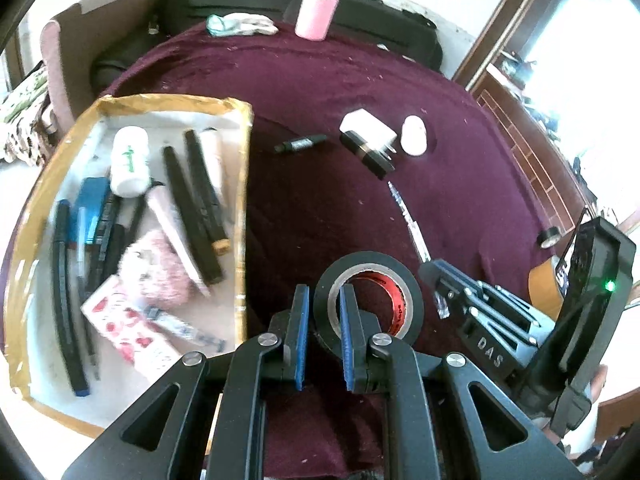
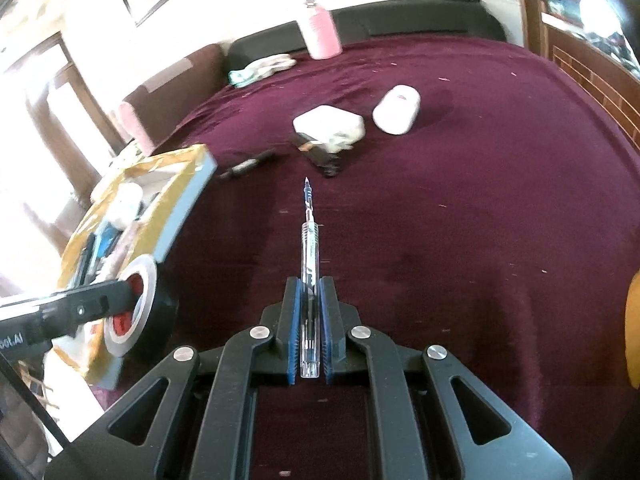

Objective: Organize objects
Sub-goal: 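Lift the tape roll and thin pen and carry them toward the tray, then lower the tape roll with the left tool while the right tool lowers the pen into the tray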

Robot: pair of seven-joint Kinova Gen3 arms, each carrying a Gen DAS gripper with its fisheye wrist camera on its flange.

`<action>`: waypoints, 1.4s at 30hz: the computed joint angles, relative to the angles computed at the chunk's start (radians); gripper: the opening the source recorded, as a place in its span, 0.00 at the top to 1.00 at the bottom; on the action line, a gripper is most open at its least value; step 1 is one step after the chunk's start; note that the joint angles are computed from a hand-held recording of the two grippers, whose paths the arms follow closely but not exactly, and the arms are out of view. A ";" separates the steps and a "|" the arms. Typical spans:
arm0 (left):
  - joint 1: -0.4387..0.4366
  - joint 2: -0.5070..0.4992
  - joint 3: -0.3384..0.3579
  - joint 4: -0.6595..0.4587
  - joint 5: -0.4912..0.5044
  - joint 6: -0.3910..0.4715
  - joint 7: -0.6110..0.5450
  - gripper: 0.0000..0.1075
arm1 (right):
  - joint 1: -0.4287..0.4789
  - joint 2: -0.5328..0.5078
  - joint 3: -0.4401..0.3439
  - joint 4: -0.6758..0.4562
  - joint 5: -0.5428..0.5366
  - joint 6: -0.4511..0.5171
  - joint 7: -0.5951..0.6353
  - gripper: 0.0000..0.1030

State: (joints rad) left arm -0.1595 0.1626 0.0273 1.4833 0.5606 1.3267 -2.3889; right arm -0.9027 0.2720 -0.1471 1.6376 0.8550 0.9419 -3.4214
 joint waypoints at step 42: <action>-0.150 0.194 0.007 -0.232 -0.088 -0.100 0.199 0.89 | -0.006 0.312 0.164 -0.541 -0.376 -0.119 0.606 0.93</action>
